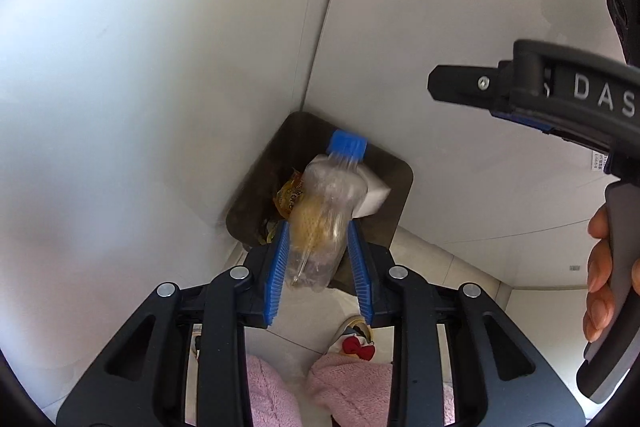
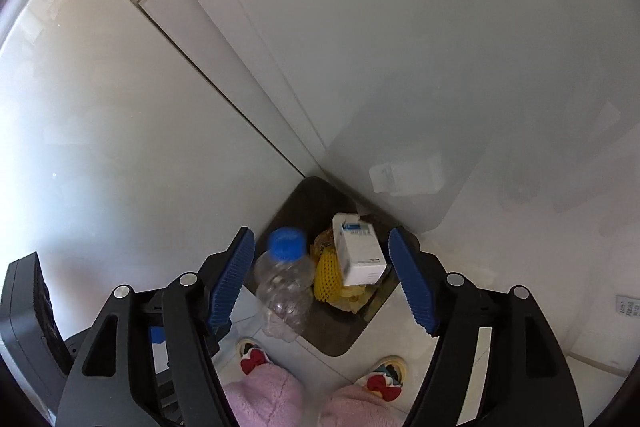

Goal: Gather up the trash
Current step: 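Open both tools to drop the bottle and box into the bin, then raise both tools back over the counter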

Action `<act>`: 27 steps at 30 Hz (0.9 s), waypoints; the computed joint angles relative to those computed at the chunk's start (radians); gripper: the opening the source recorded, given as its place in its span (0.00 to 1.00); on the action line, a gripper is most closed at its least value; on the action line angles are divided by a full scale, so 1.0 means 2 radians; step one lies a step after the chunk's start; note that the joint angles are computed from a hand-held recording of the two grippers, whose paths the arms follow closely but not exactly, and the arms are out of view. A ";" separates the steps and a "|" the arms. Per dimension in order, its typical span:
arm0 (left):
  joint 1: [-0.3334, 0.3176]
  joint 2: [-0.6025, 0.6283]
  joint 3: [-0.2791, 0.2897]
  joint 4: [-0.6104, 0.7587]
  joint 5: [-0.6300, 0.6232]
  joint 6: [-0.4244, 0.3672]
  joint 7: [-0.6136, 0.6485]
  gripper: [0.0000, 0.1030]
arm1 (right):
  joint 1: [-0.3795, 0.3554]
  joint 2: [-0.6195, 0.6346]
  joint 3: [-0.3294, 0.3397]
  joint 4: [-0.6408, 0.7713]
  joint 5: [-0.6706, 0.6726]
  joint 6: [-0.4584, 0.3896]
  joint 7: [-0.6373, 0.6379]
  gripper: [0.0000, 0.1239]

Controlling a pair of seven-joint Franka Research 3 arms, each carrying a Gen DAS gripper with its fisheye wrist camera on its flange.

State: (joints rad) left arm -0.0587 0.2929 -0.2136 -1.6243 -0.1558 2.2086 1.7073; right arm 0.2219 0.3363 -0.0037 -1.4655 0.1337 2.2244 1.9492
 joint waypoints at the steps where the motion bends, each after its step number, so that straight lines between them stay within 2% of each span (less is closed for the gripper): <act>1: -0.002 0.003 0.000 0.005 0.002 -0.002 -0.004 0.34 | 0.000 0.003 0.000 0.005 0.000 0.000 0.003 0.59; 2: -0.002 0.001 0.001 0.005 0.003 -0.004 -0.007 0.43 | -0.001 0.004 -0.001 0.010 0.001 -0.003 0.004 0.60; 3: -0.001 -0.001 0.001 0.004 0.002 -0.006 -0.009 0.48 | -0.001 0.009 -0.002 0.020 0.000 -0.007 0.005 0.60; 7: 0.000 -0.017 0.004 0.009 0.005 -0.028 -0.022 0.62 | -0.001 0.006 -0.002 0.033 -0.003 -0.024 0.005 0.62; 9: 0.001 -0.028 0.007 0.015 0.002 -0.046 -0.031 0.71 | -0.002 0.002 -0.001 0.037 -0.001 -0.032 0.004 0.64; 11: 0.005 -0.040 0.009 0.020 -0.008 -0.067 -0.038 0.75 | 0.000 -0.013 0.000 0.034 -0.004 -0.039 0.006 0.67; 12: 0.007 -0.046 0.010 0.023 -0.015 -0.077 -0.037 0.77 | 0.000 -0.025 0.000 0.029 -0.005 -0.041 0.005 0.67; 14: 0.008 -0.059 0.012 0.030 -0.018 -0.097 -0.035 0.80 | 0.002 -0.045 0.002 0.023 -0.006 -0.046 0.003 0.75; 20: 0.003 -0.087 0.015 0.067 -0.032 -0.147 -0.016 0.92 | 0.004 -0.100 0.006 0.033 -0.031 -0.061 -0.002 0.80; 24: -0.005 -0.089 0.015 0.105 -0.027 -0.158 -0.006 0.92 | -0.002 -0.120 0.006 0.066 -0.041 -0.079 0.000 0.80; 27: -0.010 -0.078 0.015 0.147 -0.023 -0.165 -0.012 0.92 | -0.008 -0.121 0.004 0.087 -0.047 -0.077 0.003 0.80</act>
State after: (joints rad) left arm -0.0783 0.1378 -0.1839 -1.3294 -0.2018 1.8776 1.6825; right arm 0.2051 0.0947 0.0041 -1.2922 0.0407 2.0708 1.9544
